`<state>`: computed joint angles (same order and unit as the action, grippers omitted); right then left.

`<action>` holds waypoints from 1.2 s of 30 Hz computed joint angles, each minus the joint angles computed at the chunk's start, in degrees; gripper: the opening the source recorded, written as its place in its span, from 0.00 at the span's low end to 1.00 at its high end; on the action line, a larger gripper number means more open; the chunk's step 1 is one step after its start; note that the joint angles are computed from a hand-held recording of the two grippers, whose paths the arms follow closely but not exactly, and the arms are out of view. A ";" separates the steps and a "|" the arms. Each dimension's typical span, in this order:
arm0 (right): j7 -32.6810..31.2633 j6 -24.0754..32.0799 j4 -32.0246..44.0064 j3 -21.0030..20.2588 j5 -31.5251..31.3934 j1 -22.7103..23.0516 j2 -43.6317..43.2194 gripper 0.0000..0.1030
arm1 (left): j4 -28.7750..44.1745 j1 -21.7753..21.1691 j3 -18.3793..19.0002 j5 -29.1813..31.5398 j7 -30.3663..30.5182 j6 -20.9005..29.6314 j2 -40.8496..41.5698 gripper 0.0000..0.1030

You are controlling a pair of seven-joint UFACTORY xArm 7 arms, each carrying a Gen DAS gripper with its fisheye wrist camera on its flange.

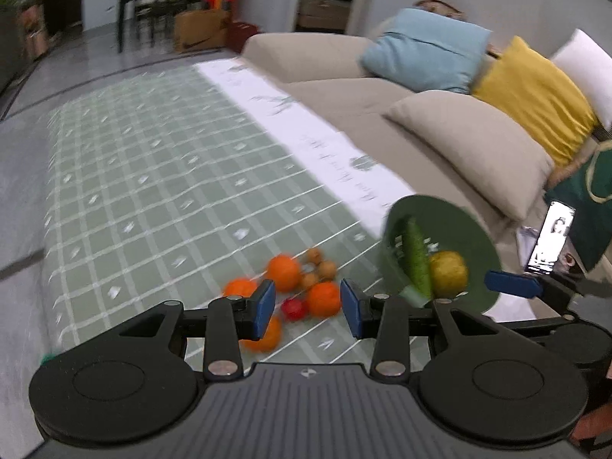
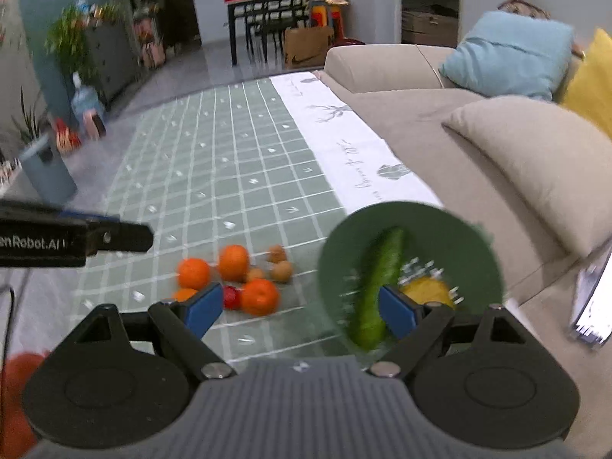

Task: Organize fruits
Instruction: 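Open both tools to release the fruit and withdraw from the colander, then grasp an orange with the left tool while the right tool grasps another orange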

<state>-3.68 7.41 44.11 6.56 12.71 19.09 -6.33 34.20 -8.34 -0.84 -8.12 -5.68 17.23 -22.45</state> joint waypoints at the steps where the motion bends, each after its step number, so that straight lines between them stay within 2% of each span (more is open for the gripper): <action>1: 0.49 -1.79 -1.11 0.32 0.96 0.56 0.04 0.80 | -0.95 0.31 0.44 -0.26 -0.17 0.19 -0.51 0.45; 3: 2.94 -3.87 -2.78 1.33 0.50 0.88 0.19 0.72 | -2.66 0.26 1.61 -1.46 -0.01 0.29 -1.02 0.45; 6: 5.53 -6.60 -4.85 1.91 0.36 2.18 1.10 0.66 | -5.20 0.00 2.85 -3.27 0.39 -1.13 -1.03 0.45; 12: 7.42 -6.97 -3.89 2.42 -2.44 2.34 5.75 0.48 | -7.24 -2.43 5.15 -8.07 3.01 -4.52 2.08 0.45; 14: 5.64 -7.39 -3.11 2.99 -0.19 1.99 7.25 0.47 | -7.49 -3.18 5.51 -9.39 3.91 -6.23 3.40 0.45; 17: 8.37 -8.47 -2.15 3.04 -3.57 1.38 9.21 0.47 | -6.98 -3.80 5.66 -10.85 4.77 -8.04 6.04 0.45; 19: 7.51 -9.28 -1.00 4.43 -2.91 -0.08 10.93 0.47 | -6.33 -4.09 5.83 -12.14 4.95 -8.97 7.88 0.45; 20: 8.14 -9.75 -0.56 4.13 -3.87 0.00 11.70 0.46 | -6.03 -4.55 6.20 -13.22 5.45 -9.41 8.68 0.45; 22: 12.70 -10.28 0.81 -0.76 -9.58 3.90 13.70 0.46 | -5.25 -5.22 6.79 -15.36 6.68 -9.73 10.22 0.45; 23: 13.84 -10.12 1.44 -1.56 -11.10 4.43 14.46 0.44 | -4.80 -5.55 7.07 -16.60 7.55 -9.74 10.96 0.45; 25: 13.96 -10.07 2.79 0.30 -11.57 2.45 16.33 0.40 | -3.96 -5.93 7.22 -19.22 9.22 -9.96 12.46 0.45; 27: 14.94 -10.13 4.04 -0.47 -12.83 3.04 18.00 0.35 | -3.00 -6.16 7.07 -22.18 11.26 -9.99 13.92 0.45; 33: 15.70 -10.47 6.58 0.50 -13.43 1.57 21.47 0.32 | 0.23 -2.96 3.46 -25.49 13.27 -8.93 18.64 0.48; 36: 15.62 -10.18 7.38 0.75 -13.61 1.10 22.38 0.32 | 0.78 -1.03 1.35 -23.94 11.90 -10.12 20.02 0.50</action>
<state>11.93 -2.76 51.49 7.31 -0.90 20.19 16.05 34.98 -9.37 0.51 -32.06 6.22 7.11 -2.43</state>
